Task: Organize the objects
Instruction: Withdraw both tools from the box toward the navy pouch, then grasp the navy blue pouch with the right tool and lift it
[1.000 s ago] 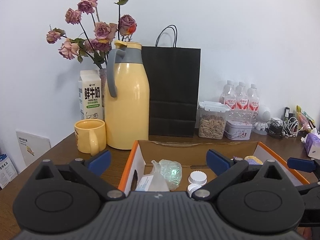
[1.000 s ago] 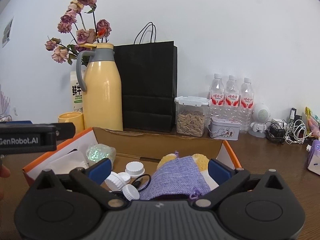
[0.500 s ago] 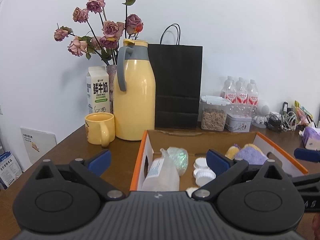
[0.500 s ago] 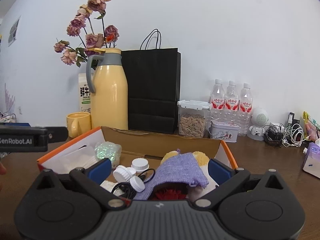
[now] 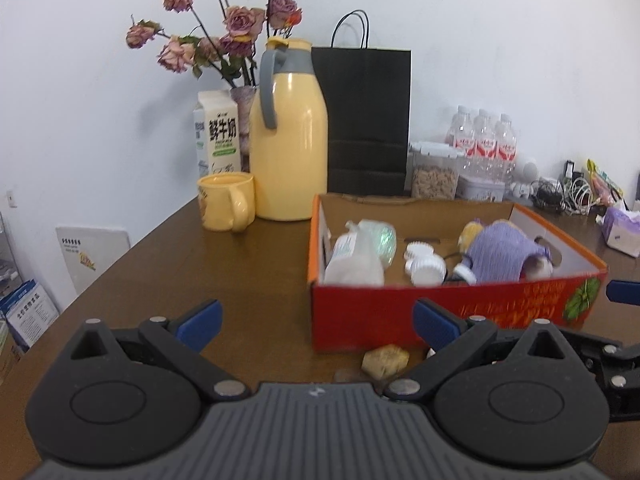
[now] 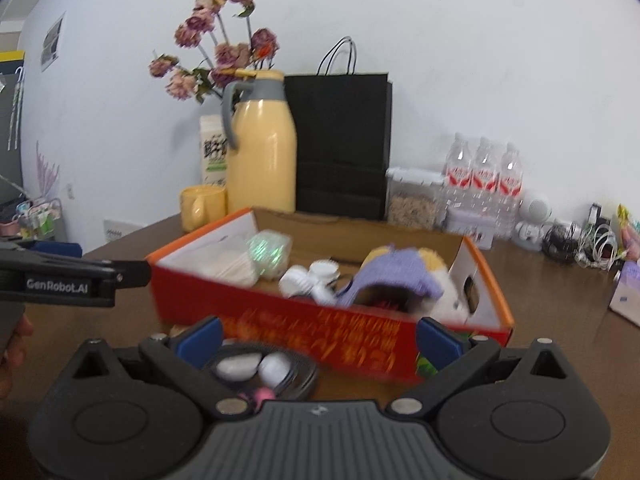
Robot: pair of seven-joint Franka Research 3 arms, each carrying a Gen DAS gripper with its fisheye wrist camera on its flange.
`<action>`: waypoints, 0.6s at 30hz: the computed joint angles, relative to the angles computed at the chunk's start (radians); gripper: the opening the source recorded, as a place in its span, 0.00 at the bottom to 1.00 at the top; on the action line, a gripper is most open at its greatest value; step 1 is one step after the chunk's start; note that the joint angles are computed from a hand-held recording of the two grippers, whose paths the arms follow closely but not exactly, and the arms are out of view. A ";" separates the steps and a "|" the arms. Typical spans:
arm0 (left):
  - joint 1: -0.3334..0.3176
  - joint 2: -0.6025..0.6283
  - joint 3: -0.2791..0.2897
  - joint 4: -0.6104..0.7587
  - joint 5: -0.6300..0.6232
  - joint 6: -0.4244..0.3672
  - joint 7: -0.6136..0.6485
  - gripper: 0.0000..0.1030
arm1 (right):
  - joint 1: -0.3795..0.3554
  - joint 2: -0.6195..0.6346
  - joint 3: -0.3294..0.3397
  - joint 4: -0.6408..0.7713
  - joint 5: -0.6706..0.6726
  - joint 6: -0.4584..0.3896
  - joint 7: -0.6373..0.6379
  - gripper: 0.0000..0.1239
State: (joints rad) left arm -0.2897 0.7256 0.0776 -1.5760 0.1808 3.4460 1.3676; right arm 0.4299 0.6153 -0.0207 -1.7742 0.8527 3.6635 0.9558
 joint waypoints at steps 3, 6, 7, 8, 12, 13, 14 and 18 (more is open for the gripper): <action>0.018 -0.039 -0.010 -0.072 0.013 0.018 0.003 1.00 | -0.010 -0.038 0.032 -0.065 -0.025 -0.007 0.030 0.83; 0.023 -0.074 -0.007 -0.140 0.005 0.040 0.011 1.00 | 0.022 -0.062 0.020 -0.105 0.001 -0.019 0.023 0.83; 0.031 -0.085 -0.013 -0.161 0.006 0.048 0.013 1.00 | 0.042 -0.066 0.008 -0.110 0.028 -0.025 0.009 0.83; 0.043 -0.097 -0.024 -0.184 0.009 0.056 0.013 1.00 | 0.057 -0.070 0.000 -0.113 0.053 -0.031 -0.002 0.83; 0.067 -0.131 -0.041 -0.249 0.005 0.077 0.021 1.00 | 0.099 -0.080 -0.020 -0.120 0.142 -0.072 -0.029 0.83; 0.074 -0.137 -0.046 -0.262 0.004 0.080 0.023 1.00 | 0.128 -0.076 -0.045 -0.109 0.191 -0.087 -0.061 0.83; 0.080 -0.142 -0.051 -0.270 0.004 0.080 0.024 1.00 | 0.159 -0.070 -0.071 -0.094 0.247 -0.102 -0.098 0.83; 0.109 -0.164 -0.075 -0.312 0.011 0.087 0.018 1.00 | 0.188 -0.059 -0.091 -0.053 0.370 -0.152 -0.165 0.83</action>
State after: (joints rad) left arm -0.1806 0.5613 0.0031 -1.8877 0.1920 3.5333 1.3858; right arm 0.6183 0.5561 -0.1116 -1.8273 1.2223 3.5119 0.7906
